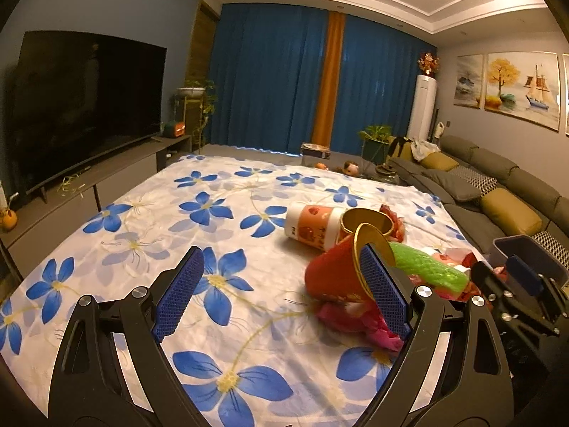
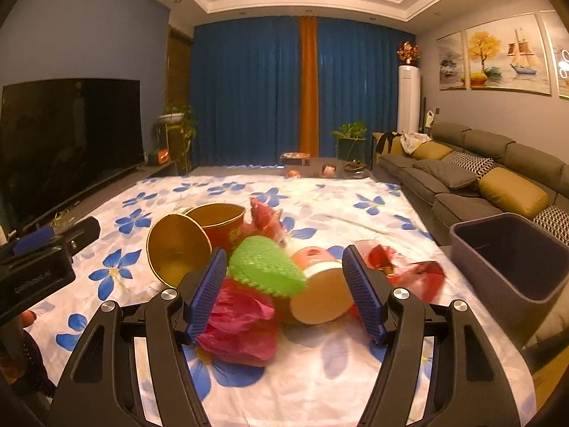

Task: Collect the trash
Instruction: 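Move both grippers back to the pile and grasp the green mesh net with right gripper, then grasp the red paper cup with left gripper while right gripper holds green net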

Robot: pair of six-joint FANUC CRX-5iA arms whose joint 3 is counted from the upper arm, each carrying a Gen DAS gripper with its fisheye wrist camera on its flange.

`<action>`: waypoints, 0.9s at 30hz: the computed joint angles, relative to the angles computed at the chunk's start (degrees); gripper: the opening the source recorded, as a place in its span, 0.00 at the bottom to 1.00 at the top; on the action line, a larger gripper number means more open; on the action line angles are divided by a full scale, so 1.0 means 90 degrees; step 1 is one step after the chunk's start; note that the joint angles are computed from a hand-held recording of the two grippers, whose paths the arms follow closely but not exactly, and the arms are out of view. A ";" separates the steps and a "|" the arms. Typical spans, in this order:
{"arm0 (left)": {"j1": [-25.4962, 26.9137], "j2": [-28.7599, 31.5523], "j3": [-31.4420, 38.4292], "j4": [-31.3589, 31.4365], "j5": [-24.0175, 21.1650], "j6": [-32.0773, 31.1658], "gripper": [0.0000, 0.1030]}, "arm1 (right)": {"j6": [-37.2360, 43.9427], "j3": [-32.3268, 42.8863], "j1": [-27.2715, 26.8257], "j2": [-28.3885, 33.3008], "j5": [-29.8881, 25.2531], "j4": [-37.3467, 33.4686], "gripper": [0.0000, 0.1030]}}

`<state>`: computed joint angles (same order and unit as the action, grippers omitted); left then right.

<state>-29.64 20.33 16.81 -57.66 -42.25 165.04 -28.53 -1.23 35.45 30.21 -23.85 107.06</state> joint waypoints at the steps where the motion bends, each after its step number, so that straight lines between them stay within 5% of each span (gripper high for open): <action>1: 0.0013 0.0012 0.0012 0.0014 -0.0002 -0.0014 0.85 | 0.0145 0.0104 0.0024 0.0078 0.0038 -0.0150 0.65; 15: 0.0164 0.0175 0.0145 0.0304 0.0215 -0.0322 0.85 | 0.1679 0.0803 0.0252 0.0620 0.0133 -0.1700 0.57; 21: 0.0194 0.0231 0.0173 0.0455 0.0349 -0.0491 0.85 | 0.2430 0.1055 0.0335 0.0788 0.0203 -0.2523 0.42; 27: 0.0254 0.0331 0.0253 0.0775 0.0518 -0.0847 0.85 | 0.2669 0.1086 0.0318 0.0797 0.0398 -0.2810 0.12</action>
